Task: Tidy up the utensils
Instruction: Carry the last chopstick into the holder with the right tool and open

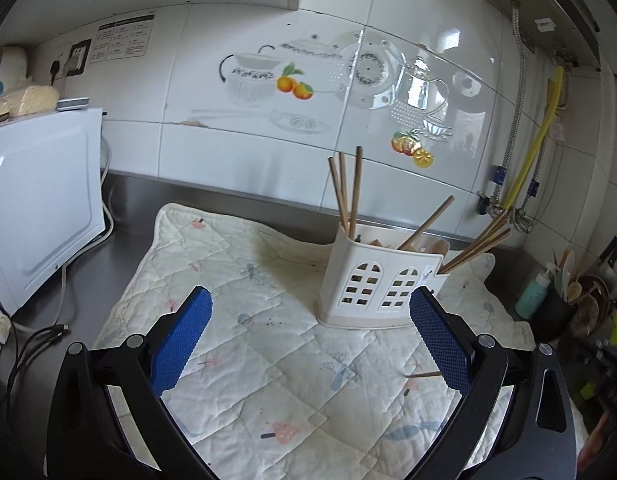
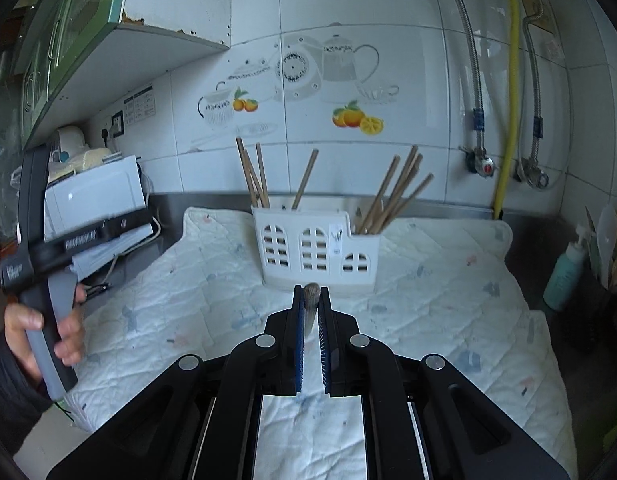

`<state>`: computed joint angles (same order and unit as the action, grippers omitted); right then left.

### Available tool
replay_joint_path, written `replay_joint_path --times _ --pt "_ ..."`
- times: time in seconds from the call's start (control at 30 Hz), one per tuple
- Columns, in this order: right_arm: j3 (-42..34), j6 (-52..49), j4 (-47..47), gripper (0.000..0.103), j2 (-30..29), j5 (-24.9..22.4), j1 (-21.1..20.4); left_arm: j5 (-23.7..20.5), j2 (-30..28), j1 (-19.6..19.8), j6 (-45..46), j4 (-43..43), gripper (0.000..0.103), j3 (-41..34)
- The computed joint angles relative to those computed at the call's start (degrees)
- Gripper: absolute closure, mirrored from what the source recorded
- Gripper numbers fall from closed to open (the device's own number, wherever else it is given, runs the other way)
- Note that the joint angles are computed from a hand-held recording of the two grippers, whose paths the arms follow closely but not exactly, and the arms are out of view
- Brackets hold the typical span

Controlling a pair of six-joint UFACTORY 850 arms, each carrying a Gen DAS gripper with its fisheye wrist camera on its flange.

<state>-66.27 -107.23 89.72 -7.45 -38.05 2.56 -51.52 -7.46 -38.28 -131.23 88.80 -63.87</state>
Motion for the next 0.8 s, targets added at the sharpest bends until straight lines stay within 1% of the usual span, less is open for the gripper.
replay_joint_path --times 0.13,0.2,0.5,0.6,0.67,0.8 --pt "-5.63 1.55 -0.85 0.096 -2.23 0.15 0.64 -0.64 0.88 0.00 -1.40 -0.99 0.005 1.25" --pt "-9.62 3.55 -1.59 0.096 -3.89 -0.35 0.78 -0.71 1.19 0.01 -1.90 -1.57 0.005 1.83" --pt "-25.78 8.86 -2.71 0.096 -10.67 0.49 2.13 -0.89 1.46 0.11 -1.33 -4.34 0.005 3.28" --pt "-29.11 8.24 -1.82 0.096 -12.35 2.46 3.03 -1.21 1.63 -0.01 -1.50 -4.67 0.005 3.84" --pt "-31.79 9.70 -2.99 0.096 -14.15 4.32 3.82 -1.52 1.66 -0.09 -1.28 -5.03 0.005 4.02" --pt "-36.75 16.59 -9.29 0.096 -18.29 6.57 5.14 -1.69 1.65 -0.28 -0.60 -5.81 0.005 4.28"
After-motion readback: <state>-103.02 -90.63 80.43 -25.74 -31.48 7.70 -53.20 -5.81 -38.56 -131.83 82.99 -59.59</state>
